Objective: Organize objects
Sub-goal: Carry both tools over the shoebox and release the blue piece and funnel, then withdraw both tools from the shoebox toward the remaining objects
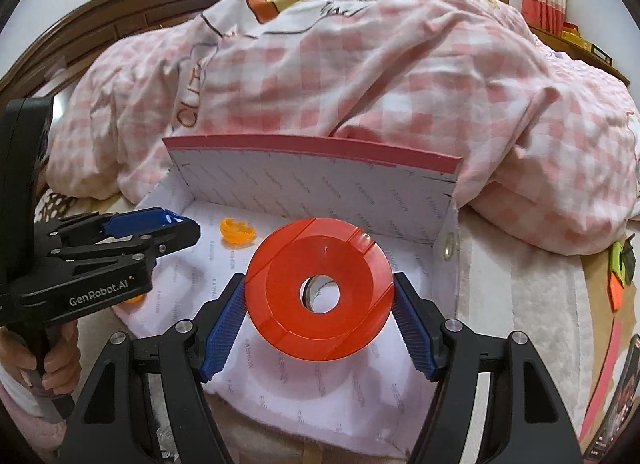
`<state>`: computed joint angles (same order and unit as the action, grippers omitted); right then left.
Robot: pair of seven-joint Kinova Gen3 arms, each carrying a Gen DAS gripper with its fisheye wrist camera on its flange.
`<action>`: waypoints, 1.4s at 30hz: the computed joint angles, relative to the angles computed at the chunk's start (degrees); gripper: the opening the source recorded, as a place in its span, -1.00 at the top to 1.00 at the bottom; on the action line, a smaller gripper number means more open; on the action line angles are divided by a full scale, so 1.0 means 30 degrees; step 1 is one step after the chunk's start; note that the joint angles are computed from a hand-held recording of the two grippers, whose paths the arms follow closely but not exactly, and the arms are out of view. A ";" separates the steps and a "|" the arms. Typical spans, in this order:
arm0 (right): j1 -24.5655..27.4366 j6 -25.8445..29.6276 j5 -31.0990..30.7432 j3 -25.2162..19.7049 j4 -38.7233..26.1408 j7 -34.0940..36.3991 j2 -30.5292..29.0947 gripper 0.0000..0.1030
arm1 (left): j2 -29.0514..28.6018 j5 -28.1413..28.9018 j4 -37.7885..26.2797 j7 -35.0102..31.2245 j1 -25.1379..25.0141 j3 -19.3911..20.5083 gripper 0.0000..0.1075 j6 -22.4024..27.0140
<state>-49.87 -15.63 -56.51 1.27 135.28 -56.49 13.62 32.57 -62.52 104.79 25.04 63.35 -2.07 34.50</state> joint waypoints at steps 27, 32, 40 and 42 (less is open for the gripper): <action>0.0231 -0.2212 -0.1339 -0.2658 0.1322 0.0433 -0.1133 -0.52 | -0.0631 0.0680 0.0237 0.0277 0.1313 0.0391 -0.28 0.1724; 0.0775 -0.2299 -0.0815 -0.3700 0.2195 -0.1038 -0.2040 -0.52 | -0.1160 -0.0385 0.0919 0.1570 0.1451 0.1179 -0.28 0.2486; 0.0597 -0.2910 -0.2615 -0.5399 0.3550 -0.0875 -0.3254 -0.52 | -0.1747 -0.0904 0.2107 0.3646 0.2087 0.2944 -0.28 0.4512; 0.0523 -0.3145 -0.3069 -0.5933 0.3993 -0.0992 -0.3486 -0.52 | -0.1804 -0.0947 0.2366 0.4119 0.2129 0.3327 -0.28 0.4698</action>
<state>-48.30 -25.07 -65.72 -16.53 147.26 -59.46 3.16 27.16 -65.36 111.89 37.40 69.74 7.91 48.59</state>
